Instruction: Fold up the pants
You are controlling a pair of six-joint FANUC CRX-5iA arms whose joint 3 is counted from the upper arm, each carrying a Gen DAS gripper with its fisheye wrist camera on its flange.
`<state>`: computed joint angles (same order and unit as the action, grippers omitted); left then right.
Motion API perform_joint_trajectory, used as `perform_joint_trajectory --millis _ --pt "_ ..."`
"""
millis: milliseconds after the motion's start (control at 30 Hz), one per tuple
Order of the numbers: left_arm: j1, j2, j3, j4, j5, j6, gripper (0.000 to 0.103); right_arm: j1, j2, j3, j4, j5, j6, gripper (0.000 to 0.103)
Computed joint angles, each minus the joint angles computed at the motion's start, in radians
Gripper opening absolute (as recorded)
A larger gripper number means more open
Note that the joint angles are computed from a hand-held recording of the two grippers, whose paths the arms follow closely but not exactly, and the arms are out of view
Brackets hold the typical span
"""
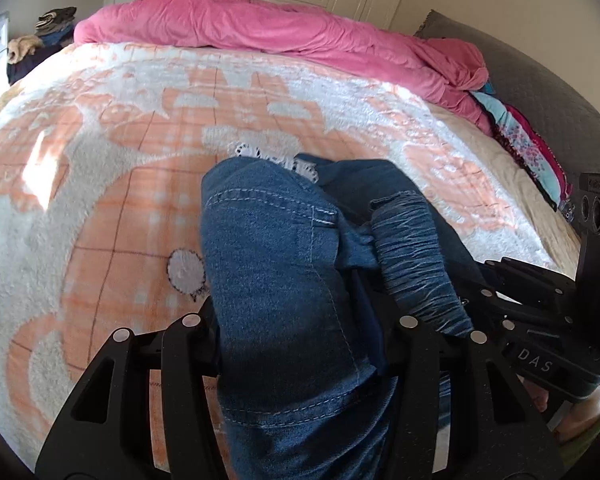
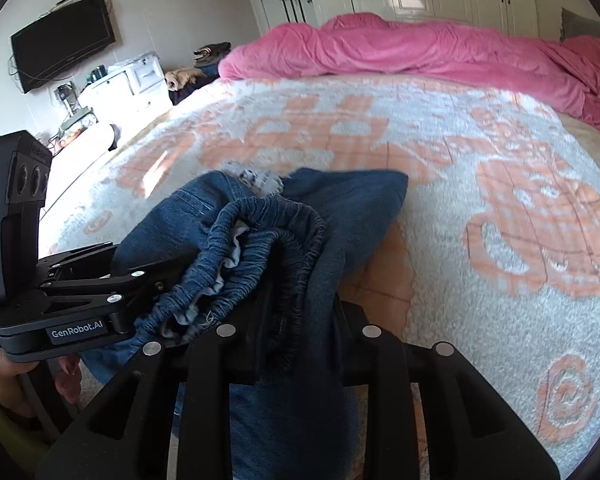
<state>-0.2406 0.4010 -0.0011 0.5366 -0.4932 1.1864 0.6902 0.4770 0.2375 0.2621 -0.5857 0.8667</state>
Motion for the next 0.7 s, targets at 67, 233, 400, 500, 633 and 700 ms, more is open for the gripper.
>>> perform_joint_trajectory --millis 67,233,400,500,633,700 --pt "0.003 0.0 -0.007 0.003 0.004 -0.003 0.047 0.001 0.006 -0.003 0.017 -0.02 -0.028 0.034" --pt "0.008 0.008 -0.031 0.023 0.017 -0.005 0.06 0.001 0.018 -0.007 0.045 -0.059 -0.079 0.055" --pt "0.007 0.006 -0.058 0.069 0.044 -0.037 0.062 0.0 0.022 -0.024 0.086 -0.059 -0.126 0.062" --pt "0.006 0.001 -0.074 0.096 0.056 -0.053 0.064 0.005 0.022 -0.034 0.12 -0.057 -0.149 0.062" --pt "0.004 -0.011 -0.085 0.081 0.07 -0.034 0.072 0.006 0.011 -0.061 0.16 -0.04 -0.194 0.069" --pt "0.003 -0.023 -0.104 0.097 0.081 -0.039 0.074 0.01 -0.001 -0.093 0.223 -0.031 -0.258 0.073"
